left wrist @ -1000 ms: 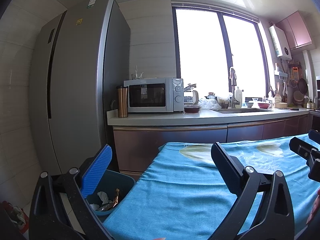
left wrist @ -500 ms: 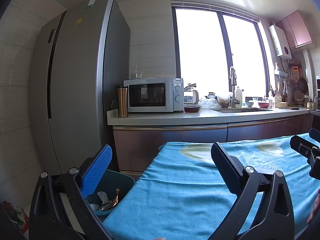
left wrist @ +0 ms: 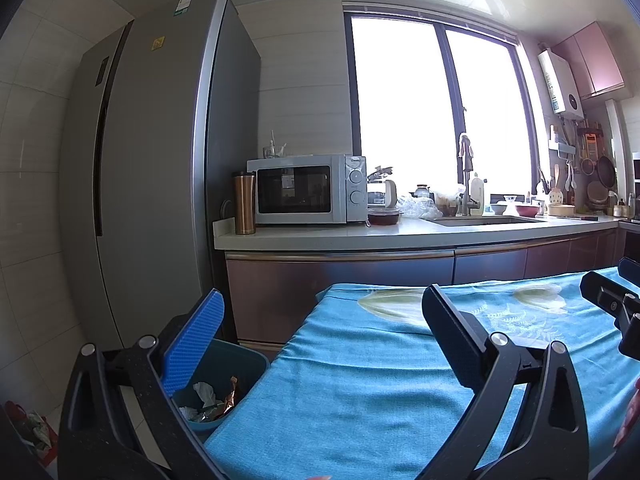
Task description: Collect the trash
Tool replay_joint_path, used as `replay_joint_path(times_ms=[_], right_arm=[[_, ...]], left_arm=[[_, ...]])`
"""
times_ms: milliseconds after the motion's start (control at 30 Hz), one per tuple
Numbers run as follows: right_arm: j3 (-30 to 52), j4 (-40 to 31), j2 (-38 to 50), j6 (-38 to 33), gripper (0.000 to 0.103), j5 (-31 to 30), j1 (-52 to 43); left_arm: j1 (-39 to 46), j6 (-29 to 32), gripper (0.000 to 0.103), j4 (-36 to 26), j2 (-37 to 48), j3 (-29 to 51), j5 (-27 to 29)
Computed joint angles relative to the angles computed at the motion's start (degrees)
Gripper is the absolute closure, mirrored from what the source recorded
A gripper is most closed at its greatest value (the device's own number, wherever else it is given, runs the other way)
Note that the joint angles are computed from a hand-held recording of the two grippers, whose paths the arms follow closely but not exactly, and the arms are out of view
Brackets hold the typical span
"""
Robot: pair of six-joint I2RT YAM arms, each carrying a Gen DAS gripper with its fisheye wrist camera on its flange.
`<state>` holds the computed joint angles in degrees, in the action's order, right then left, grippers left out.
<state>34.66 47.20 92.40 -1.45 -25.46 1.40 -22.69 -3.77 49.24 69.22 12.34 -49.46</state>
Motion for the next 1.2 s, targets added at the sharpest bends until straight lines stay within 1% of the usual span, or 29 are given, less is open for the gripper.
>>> replay_joint_path(times_ms=[800, 1033, 1100, 1200], right_arm=[[0.72, -0.49, 0.52, 0.28, 0.007, 0.03, -0.37], [1.16, -0.76, 0.81, 0.26, 0.007, 0.07, -0.3], [1.23, -0.73, 0.88, 0.3, 0.007, 0.08, -0.29], [1.25, -0.77, 0.92, 0.2, 0.007, -0.01, -0.32]], left_arm=[[-0.29, -0.19, 0.006, 0.5, 1.5, 0.57, -0.46], [-0.64, 0.42, 0.006, 2.04, 2.6, 0.5, -1.07], [-0.51, 0.63, 0.006, 2.32, 2.74, 0.49, -0.45], [-0.98, 2.76, 0.006, 4.71, 4.0, 0.5, -0.65]])
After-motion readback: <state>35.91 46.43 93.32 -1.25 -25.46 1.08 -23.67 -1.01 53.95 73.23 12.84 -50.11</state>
